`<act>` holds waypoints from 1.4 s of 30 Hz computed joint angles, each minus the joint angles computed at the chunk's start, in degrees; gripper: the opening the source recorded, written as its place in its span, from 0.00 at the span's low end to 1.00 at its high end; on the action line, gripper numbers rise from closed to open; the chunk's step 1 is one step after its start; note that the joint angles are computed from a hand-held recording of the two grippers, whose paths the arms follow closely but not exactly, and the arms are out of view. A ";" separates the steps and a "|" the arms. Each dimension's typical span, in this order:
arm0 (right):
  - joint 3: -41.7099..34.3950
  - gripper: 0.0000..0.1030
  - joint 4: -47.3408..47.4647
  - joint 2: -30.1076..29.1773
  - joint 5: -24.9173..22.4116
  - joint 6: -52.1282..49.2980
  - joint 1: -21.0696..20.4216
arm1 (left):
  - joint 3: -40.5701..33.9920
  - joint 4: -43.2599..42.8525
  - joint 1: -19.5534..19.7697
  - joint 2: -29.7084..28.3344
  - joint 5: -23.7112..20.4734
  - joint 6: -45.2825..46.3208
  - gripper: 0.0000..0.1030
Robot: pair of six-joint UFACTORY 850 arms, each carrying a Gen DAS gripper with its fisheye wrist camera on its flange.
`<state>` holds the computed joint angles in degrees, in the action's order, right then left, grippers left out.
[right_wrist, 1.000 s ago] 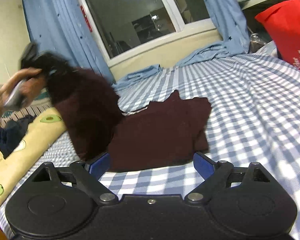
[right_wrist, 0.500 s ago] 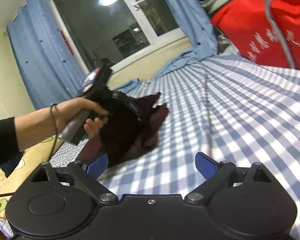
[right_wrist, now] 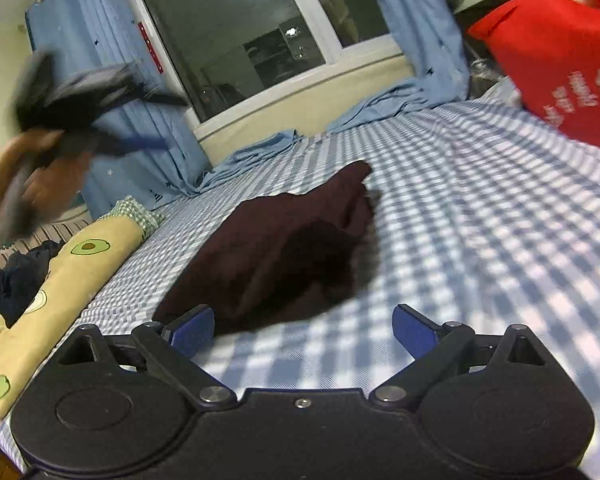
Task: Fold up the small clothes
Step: 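Grasp the sweatshirt with the right gripper and lift it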
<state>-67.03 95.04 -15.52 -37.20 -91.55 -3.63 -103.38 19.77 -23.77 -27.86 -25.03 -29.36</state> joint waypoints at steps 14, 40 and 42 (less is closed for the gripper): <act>-26.36 0.53 -30.38 -17.47 13.44 43.70 9.85 | 36.42 52.28 1.79 16.29 1.90 -53.42 0.91; -38.97 0.16 -7.14 -21.58 -4.90 25.96 6.67 | 20.98 61.89 -5.14 -2.59 -24.77 -72.46 0.90; -33.90 0.16 -9.14 -21.52 -3.60 27.89 5.33 | 22.69 61.94 -5.21 -2.19 -25.37 -75.89 0.90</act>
